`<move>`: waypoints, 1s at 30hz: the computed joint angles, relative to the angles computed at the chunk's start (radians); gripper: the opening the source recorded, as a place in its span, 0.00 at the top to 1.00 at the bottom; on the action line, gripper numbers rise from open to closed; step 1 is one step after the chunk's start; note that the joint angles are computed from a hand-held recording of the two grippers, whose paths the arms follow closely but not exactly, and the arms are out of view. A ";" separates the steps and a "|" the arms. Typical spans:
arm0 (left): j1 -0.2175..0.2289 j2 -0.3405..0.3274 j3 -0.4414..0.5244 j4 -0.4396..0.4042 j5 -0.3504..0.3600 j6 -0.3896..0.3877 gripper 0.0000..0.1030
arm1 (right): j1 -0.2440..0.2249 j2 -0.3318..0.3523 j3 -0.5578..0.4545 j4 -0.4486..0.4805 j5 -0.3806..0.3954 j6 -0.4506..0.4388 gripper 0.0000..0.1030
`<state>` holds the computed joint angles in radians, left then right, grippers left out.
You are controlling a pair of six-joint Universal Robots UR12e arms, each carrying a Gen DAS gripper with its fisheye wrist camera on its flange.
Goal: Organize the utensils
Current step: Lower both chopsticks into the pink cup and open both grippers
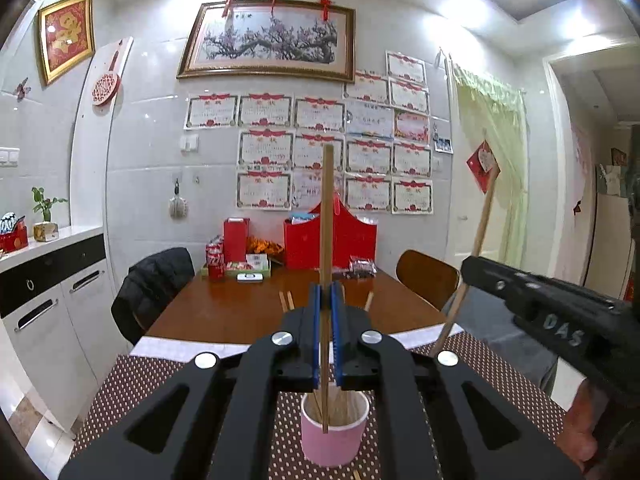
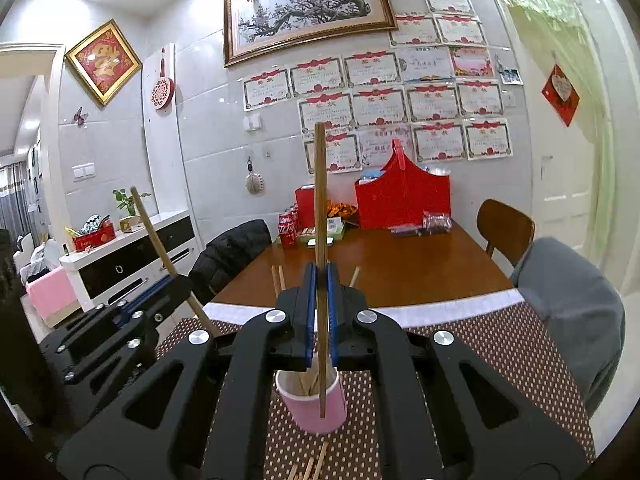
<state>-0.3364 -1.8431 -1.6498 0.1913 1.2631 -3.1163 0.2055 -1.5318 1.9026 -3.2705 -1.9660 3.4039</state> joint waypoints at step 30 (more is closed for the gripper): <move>-0.023 -0.122 0.104 -0.316 0.098 0.163 0.75 | -0.107 0.082 -0.065 0.387 0.233 0.118 0.69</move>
<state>-0.3598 -1.9652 -1.5462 -0.1246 1.3606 -2.9531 0.0982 -1.4500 1.8373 -2.8830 -1.7326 3.5222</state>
